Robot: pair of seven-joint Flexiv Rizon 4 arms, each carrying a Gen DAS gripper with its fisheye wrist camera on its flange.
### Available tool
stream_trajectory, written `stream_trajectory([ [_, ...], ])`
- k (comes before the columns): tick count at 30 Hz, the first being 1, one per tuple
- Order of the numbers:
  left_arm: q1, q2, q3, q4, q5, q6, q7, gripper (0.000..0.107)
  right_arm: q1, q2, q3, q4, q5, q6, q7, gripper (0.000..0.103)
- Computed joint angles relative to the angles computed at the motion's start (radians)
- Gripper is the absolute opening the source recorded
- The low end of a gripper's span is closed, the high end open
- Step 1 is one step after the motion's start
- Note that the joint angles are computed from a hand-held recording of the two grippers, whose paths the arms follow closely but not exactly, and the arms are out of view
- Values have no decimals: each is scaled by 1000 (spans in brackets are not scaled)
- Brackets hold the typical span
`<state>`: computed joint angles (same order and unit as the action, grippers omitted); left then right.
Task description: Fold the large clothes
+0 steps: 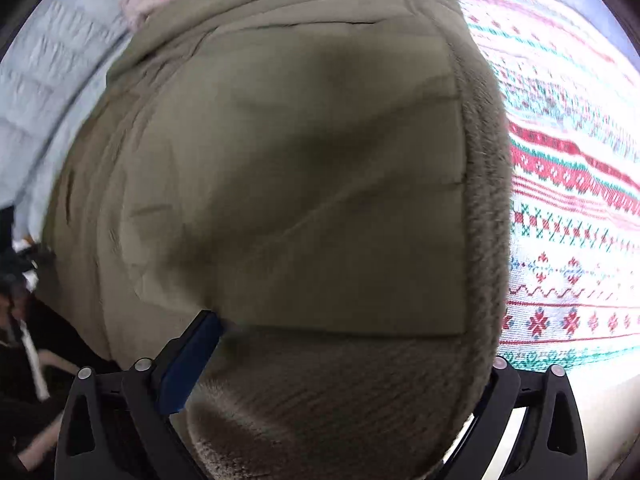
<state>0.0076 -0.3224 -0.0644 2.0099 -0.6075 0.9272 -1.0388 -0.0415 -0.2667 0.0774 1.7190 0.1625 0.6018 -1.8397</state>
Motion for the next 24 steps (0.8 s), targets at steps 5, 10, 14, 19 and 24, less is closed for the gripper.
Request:
stream_trajectory([
  [5, -14, 9, 15, 10, 41, 38, -45, 53, -1, 39, 2, 41, 5, 33, -3, 82],
  [10, -1, 52, -17, 36, -71, 70, -3, 26, -41, 85, 1, 17, 139, 20, -65, 42],
  [14, -7, 87, -41, 30, -203, 104, 82, 24, -47, 119, -3, -25, 217, 20, -124, 34],
  [19, -35, 105, -51, -15, -329, 184, 190, 23, -13, 144, -5, -68, 212, 91, -151, 31],
  [24, -38, 39, -68, -134, -402, 250, 238, 23, 25, 84, -8, -175, 127, 137, -123, 30],
])
